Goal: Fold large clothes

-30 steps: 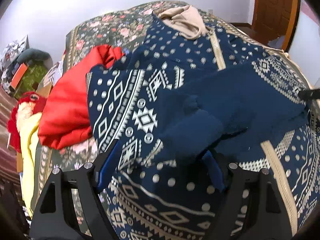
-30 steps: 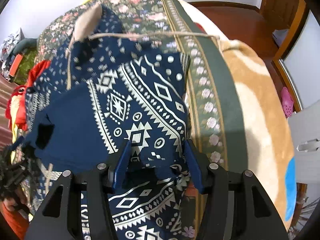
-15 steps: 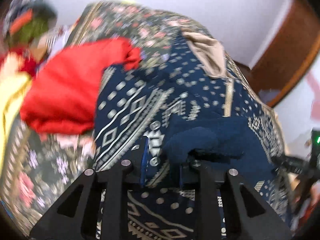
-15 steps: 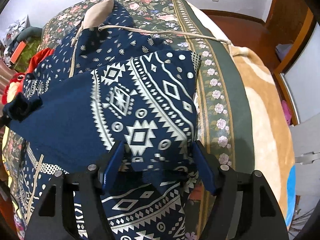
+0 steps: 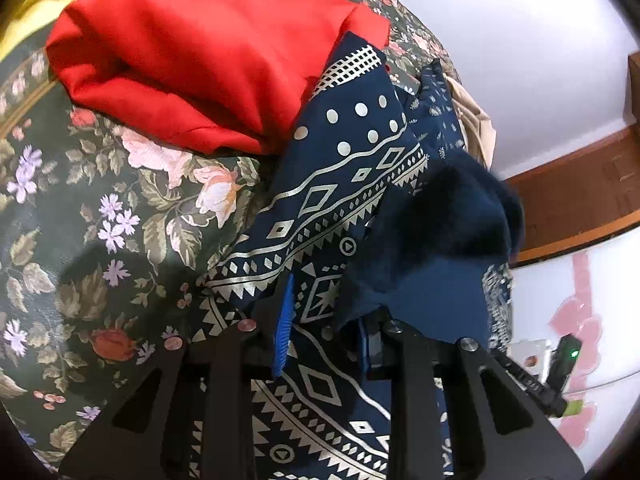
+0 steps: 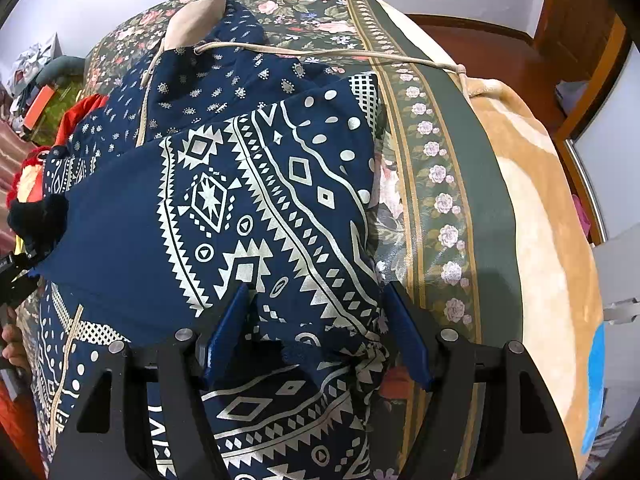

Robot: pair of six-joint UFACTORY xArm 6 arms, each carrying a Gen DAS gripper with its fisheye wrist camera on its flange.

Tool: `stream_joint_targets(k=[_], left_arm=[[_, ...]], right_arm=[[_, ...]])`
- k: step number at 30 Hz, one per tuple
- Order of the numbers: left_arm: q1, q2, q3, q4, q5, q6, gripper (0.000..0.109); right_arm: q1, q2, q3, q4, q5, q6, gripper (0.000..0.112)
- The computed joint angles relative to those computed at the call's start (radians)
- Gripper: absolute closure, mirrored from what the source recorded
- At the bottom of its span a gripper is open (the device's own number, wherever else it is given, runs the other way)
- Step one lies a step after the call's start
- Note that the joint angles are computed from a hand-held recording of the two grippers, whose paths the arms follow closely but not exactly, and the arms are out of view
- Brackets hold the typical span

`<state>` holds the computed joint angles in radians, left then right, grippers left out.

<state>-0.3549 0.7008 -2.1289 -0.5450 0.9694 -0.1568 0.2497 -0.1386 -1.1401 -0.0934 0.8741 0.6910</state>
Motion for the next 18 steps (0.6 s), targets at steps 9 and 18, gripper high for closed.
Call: stream_joint_targets(k=[9,18], left_arm=[[-0.039,-0.022,-0.030,0.271,0.040,-0.003,0.080],[-0.081,-0.092,-0.036,0.483,0.045,0.118,0.061]], right_arm=[[0.005,0.029,-0.039,0.001,0.032,0.009,0.045],[0.020,0.047,-0.176,-0.095,0.075,0.008,0.045]])
